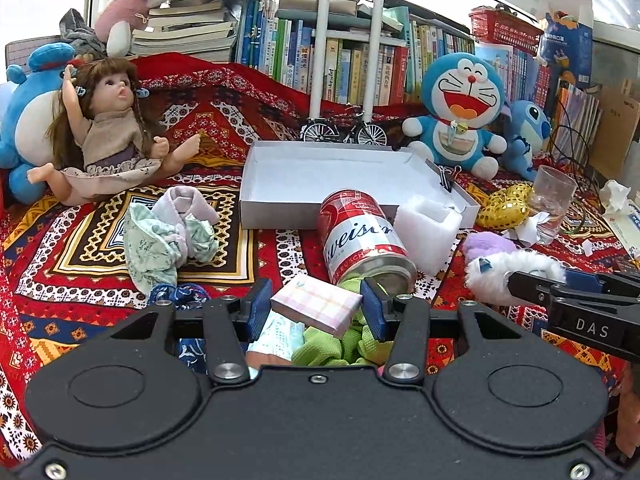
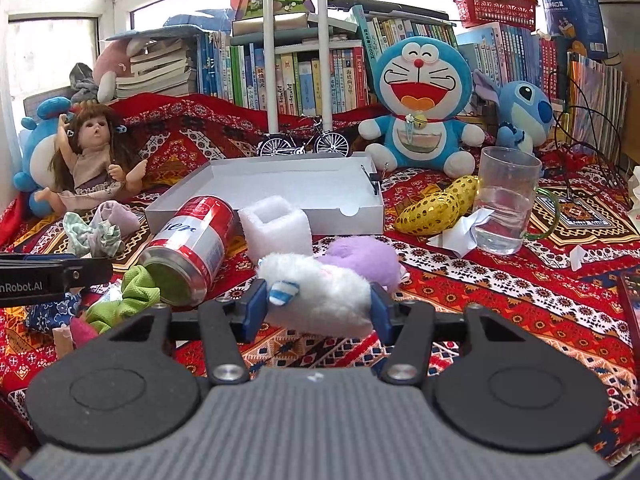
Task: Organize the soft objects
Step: 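Lower the pink box into the white tray with left tool while right tool releases plush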
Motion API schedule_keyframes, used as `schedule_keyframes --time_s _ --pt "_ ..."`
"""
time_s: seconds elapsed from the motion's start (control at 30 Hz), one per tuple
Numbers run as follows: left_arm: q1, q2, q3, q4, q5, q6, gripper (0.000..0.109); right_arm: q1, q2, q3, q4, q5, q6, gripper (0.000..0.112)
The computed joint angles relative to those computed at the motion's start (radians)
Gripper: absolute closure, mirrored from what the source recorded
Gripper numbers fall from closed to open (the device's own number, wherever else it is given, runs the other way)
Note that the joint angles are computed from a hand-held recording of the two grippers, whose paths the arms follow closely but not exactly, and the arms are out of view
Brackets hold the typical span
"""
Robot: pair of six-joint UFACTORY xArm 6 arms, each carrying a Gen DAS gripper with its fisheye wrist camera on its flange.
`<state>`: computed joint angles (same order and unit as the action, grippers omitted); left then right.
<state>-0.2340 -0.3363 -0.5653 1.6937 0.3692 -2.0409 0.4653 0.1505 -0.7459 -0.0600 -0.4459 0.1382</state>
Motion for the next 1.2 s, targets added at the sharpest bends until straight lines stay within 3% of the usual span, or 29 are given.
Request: schedule_keyframes --time_s 0.67,0.8,0.97,1.2 --pt "0.010 0.045 -0.069 0.010 -0.024 0.016 0.063 -0.013 -0.006 -0.013 -0.036 0.008 0.031 0.056" --pt "0.037 0.077 -0.113 -0.006 -0.050 0.049 0.063 -0.033 -0.006 -0.026 -0.117 0.015 0.103 0.056" --pt "0.034 0.142 -0.183 -0.094 -0.019 0.169 0.063 -0.050 0.000 -0.057 -0.174 0.014 0.149 0.056" --pt "0.038 0.214 -0.265 -0.158 -0.010 0.233 0.063 -0.092 0.030 -0.131 -0.356 0.035 0.314 0.056"
